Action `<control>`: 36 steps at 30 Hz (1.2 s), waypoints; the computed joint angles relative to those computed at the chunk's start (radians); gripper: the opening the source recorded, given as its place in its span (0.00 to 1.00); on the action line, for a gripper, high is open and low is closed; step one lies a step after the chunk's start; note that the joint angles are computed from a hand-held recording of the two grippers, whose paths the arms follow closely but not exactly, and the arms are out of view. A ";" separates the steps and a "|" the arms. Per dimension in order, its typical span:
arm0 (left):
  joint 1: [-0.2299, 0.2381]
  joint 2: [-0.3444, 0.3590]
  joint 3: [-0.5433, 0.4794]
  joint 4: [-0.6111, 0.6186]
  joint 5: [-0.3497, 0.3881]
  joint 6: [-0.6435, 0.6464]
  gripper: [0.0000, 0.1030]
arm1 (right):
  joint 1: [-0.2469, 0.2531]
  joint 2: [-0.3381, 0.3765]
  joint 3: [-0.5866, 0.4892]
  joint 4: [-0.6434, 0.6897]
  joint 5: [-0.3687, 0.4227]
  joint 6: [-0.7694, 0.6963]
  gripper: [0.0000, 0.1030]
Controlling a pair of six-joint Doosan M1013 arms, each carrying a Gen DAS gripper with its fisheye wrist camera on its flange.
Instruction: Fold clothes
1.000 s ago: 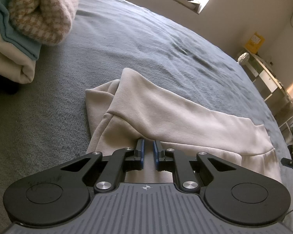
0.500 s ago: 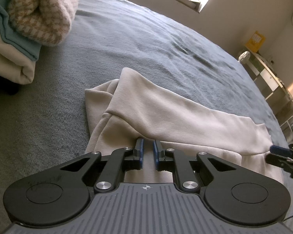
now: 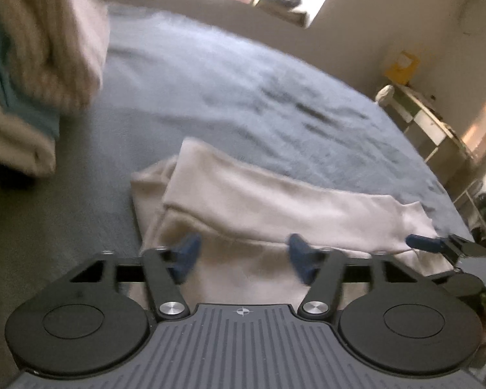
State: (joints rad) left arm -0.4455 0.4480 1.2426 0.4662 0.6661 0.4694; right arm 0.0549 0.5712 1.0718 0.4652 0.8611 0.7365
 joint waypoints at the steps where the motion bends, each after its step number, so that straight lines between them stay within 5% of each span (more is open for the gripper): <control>1: -0.002 -0.007 0.006 0.008 0.000 0.012 0.73 | 0.000 -0.001 0.003 0.002 -0.003 -0.004 0.99; 5: -0.004 -0.030 0.028 0.018 0.004 0.057 0.96 | -0.002 0.003 0.001 0.012 0.002 -0.006 1.00; 11: 0.035 -0.015 0.036 -0.158 0.010 0.145 0.96 | 0.002 0.007 -0.002 0.009 0.001 0.001 1.00; 23: 0.107 -0.023 0.115 -0.406 -0.220 0.212 0.92 | 0.007 0.007 0.002 -0.004 -0.010 0.007 1.00; 31: 0.138 -0.056 0.196 -0.963 -0.305 0.631 0.86 | 0.007 0.003 0.010 -0.002 -0.019 0.003 1.00; 36: 0.140 -0.071 0.238 -1.210 -0.325 0.781 0.71 | 0.006 0.003 0.013 0.007 -0.025 -0.006 1.00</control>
